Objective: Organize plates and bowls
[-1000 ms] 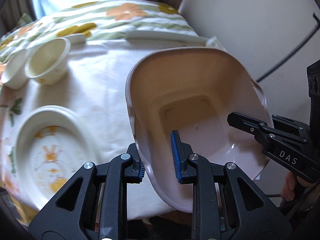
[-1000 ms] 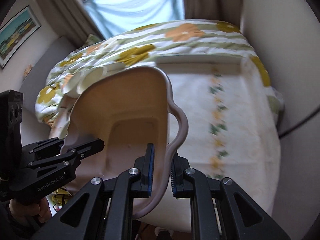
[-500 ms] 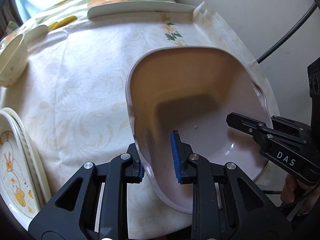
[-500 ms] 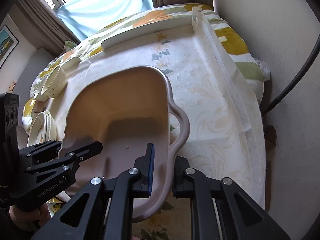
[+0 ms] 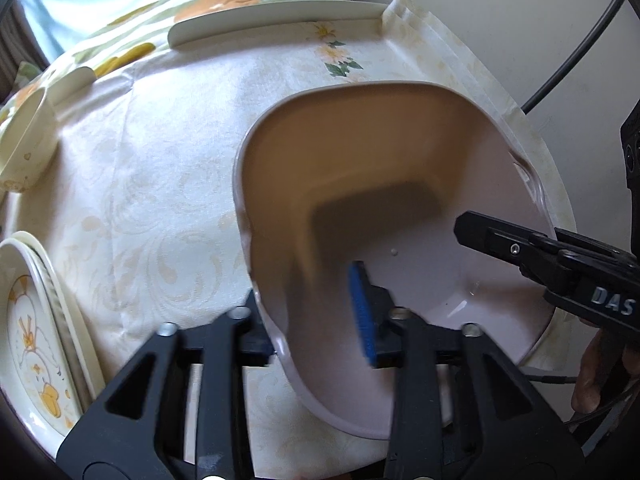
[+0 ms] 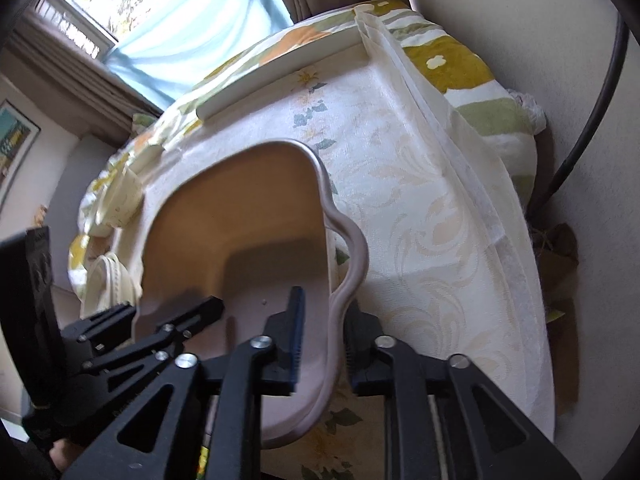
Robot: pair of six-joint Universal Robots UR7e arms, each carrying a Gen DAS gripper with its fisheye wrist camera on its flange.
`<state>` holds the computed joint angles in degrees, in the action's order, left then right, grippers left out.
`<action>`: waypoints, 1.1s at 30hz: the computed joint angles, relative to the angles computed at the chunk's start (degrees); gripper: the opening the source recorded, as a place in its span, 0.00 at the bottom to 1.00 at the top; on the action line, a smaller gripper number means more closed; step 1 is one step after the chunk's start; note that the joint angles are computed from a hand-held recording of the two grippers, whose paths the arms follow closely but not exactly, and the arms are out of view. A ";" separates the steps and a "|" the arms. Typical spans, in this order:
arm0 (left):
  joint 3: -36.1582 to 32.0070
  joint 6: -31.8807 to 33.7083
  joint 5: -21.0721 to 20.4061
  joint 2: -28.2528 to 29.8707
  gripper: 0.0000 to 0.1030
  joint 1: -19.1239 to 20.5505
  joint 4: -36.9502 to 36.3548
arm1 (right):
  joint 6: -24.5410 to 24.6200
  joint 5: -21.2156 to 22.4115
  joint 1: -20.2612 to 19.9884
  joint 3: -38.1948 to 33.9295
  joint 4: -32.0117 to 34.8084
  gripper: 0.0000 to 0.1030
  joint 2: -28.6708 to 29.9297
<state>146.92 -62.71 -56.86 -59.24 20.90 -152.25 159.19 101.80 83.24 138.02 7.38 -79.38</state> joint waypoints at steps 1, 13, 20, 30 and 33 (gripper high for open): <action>0.06 -0.17 0.27 0.10 0.69 -0.21 -0.05 | 0.31 -0.83 -0.53 0.20 -0.16 0.50 -0.40; 1.15 -5.57 0.42 -7.76 0.82 -4.65 10.14 | 5.13 3.30 6.63 0.79 1.23 0.58 -7.47; -0.45 -19.74 1.88 -25.42 0.82 -14.61 37.74 | 10.36 10.46 23.94 -4.53 7.20 0.58 -7.60; -9.76 -42.89 8.22 -45.32 1.00 -21.73 83.62 | 12.55 8.50 39.33 -16.36 8.00 1.00 5.37; -10.86 -45.07 9.62 -52.31 1.00 -20.18 90.60 | 13.88 8.51 41.57 -20.95 10.04 1.00 11.21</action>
